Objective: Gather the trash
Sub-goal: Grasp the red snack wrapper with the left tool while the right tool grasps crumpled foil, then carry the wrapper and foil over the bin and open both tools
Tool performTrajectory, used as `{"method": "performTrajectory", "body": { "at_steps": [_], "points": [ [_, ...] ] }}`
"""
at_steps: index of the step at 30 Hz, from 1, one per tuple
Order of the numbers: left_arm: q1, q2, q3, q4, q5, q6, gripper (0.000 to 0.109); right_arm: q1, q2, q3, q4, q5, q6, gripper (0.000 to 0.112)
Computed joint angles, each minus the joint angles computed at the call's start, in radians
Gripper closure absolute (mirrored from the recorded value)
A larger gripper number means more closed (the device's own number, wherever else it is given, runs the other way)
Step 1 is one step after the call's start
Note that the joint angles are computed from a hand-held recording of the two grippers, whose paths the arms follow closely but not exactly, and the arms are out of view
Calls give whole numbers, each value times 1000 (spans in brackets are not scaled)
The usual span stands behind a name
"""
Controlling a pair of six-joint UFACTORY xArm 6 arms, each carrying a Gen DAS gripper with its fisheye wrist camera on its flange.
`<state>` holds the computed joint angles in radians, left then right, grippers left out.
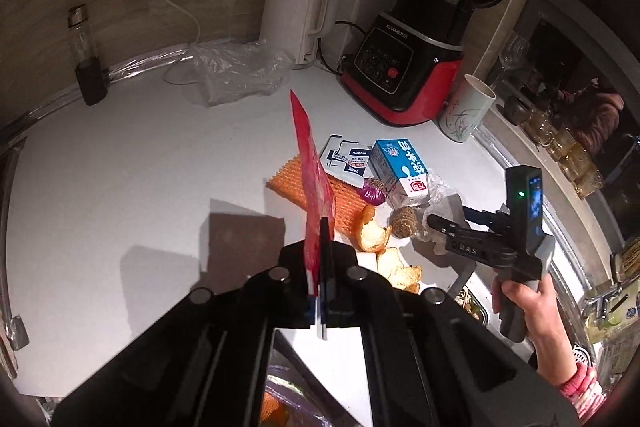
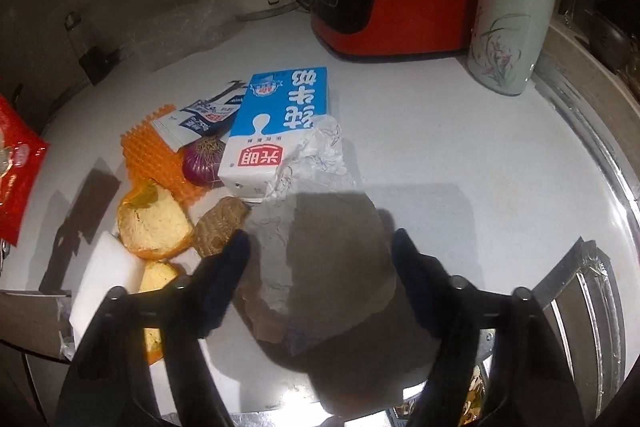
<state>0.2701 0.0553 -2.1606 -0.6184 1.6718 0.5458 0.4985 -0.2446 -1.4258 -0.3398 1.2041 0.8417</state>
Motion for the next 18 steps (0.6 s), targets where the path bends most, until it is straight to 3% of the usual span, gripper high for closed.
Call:
{"method": "performTrajectory", "body": {
  "at_steps": [4, 10, 18],
  "points": [
    [55, -74, 91, -10, -8, 70, 108, -12, -21, 31, 23, -22, 6, 93],
    [178, -94, 112, -76, 97, 138, 108, 34, -69, 16, -26, -10, 89, 96],
    [410, -109, 104, -199, 327, 348, 108, 310, -6, -228, -242, 187, 272, 96]
  ]
}}
